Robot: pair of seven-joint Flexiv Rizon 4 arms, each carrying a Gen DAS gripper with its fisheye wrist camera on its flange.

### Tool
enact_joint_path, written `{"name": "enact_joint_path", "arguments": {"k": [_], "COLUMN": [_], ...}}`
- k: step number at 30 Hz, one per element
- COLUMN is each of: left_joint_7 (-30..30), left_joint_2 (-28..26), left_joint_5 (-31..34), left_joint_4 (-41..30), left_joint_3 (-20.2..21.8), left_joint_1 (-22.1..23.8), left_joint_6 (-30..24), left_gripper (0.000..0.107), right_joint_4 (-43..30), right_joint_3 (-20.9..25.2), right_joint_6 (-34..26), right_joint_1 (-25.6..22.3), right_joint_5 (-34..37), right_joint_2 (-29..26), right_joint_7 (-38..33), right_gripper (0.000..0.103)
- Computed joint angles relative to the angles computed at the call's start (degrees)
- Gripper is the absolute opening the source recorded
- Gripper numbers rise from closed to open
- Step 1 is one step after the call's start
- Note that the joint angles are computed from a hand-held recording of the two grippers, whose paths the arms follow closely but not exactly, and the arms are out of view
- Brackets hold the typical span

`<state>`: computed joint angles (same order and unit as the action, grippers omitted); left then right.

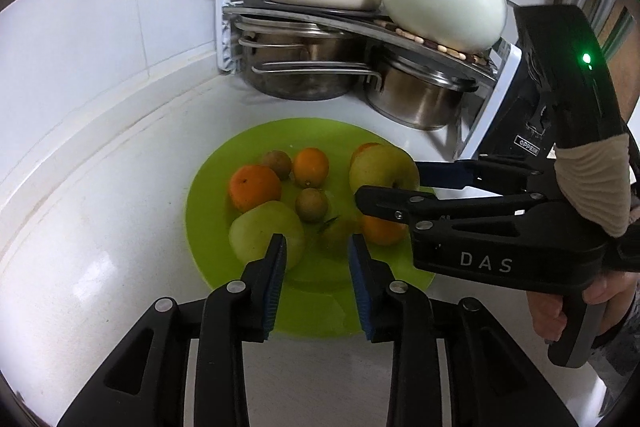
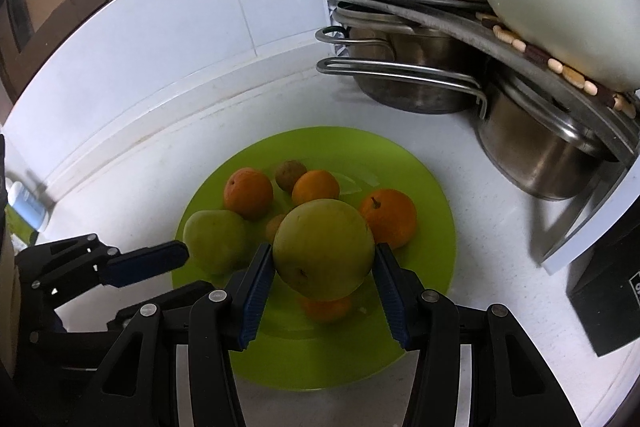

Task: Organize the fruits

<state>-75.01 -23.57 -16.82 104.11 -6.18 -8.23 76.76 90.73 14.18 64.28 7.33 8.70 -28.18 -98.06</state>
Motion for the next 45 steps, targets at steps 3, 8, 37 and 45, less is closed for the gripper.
{"name": "enact_joint_path", "arguments": {"k": [3, 8, 37, 45], "left_joint_7": [-3.18, -6.77, -17.13, -14.75], "left_joint_2": [0.55, 1.72, 17.55, 22.94], "left_joint_5": [1.99, 3.83, 20.32, 18.12], "left_joint_4": [-0.02, 0.81, 12.43, 18.03], "left_joint_3": [2.63, 4.09, 8.26, 6.31], "left_joint_1": [-1.62, -1.82, -2.0, -0.75], "left_joint_6": [0.07, 0.58, 8.22, 10.96], "left_gripper": [0.035, 0.037, 0.077, 0.09], "right_joint_4": [0.44, 2.42, 34.41, 37.78], "right_joint_3": [0.21, -0.67, -18.05, -17.36], "right_joint_6": [0.96, 3.52, 26.01, 28.62], "right_joint_1": [-0.01, 0.96, 10.75, 1.34], "right_joint_5": [0.03, -1.32, -47.21, -80.25], "right_joint_2": [0.37, 1.95, 24.26, 30.03], "right_joint_7": [-0.57, 0.28, 49.84, 79.76], "right_gripper": [0.052, 0.052, 0.07, 0.079]}}
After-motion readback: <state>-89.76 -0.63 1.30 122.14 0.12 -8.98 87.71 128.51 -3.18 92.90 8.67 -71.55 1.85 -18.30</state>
